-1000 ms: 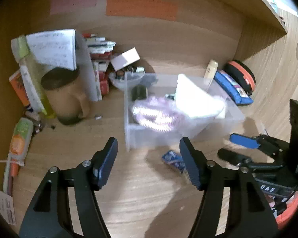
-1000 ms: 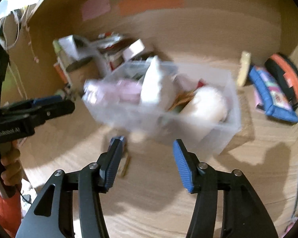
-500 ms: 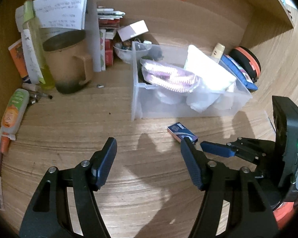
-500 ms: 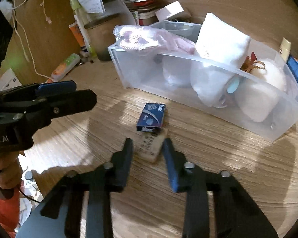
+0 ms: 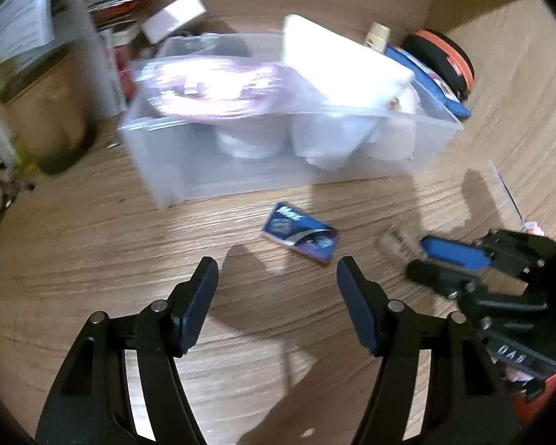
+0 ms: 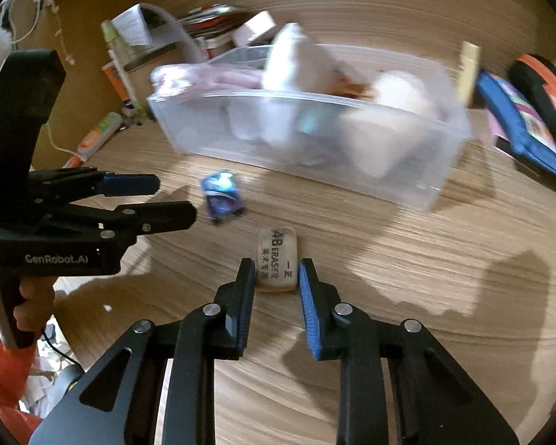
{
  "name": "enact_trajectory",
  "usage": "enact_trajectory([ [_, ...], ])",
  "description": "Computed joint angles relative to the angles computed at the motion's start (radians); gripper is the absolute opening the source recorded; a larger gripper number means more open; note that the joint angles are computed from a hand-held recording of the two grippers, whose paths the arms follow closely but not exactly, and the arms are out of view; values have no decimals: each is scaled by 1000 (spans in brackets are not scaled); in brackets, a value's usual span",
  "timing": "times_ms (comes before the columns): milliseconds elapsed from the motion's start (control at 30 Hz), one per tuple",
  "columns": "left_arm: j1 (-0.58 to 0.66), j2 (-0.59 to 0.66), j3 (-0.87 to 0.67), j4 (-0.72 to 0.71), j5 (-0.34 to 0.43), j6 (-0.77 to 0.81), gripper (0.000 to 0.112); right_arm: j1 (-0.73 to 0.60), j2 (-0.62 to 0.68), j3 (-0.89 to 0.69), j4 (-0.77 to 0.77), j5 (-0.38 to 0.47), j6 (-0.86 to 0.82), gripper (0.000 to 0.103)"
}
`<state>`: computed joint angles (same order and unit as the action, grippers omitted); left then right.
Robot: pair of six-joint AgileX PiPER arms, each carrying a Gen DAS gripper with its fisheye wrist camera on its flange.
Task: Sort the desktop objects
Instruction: 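Move both tools toward the eraser and blue staple box on the desk, then grasp the blue Max staple box with left tool while right tool grasps the beige eraser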
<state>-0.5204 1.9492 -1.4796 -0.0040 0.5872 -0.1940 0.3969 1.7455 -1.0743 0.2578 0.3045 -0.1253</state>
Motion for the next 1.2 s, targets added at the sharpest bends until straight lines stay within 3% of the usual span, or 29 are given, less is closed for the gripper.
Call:
enact_trajectory([
  [200, -43, 77, -109, 99, 75, -45, 66, -76, -37, 47, 92, 5, -92, 22],
  [433, -47, 130, -191, 136, 124, -53, 68, -48, -17, 25, -8, 3, -23, 22],
  [533, -47, 122, -173, 147, 104, -61, 65, -65, -2, 8, 65, 16, -92, 23],
  [600, -50, 106, -145, 157, 76, -61, 51, -64, 7, -12, 31, 34, -56, 23],
  [767, -61, 77, -95, 204, 51, -88, 51, -43, 20, -31, -39, 32, 19, 22],
  [1067, -60, -40, -10, 179, -6, -91, 51, -122, -56, 12, 364, -6, -291, 22],
  [1200, -62, -139, 69, 185, -61, -109, 51, -118, -121, 36, 378, -52, -285, 22],
])
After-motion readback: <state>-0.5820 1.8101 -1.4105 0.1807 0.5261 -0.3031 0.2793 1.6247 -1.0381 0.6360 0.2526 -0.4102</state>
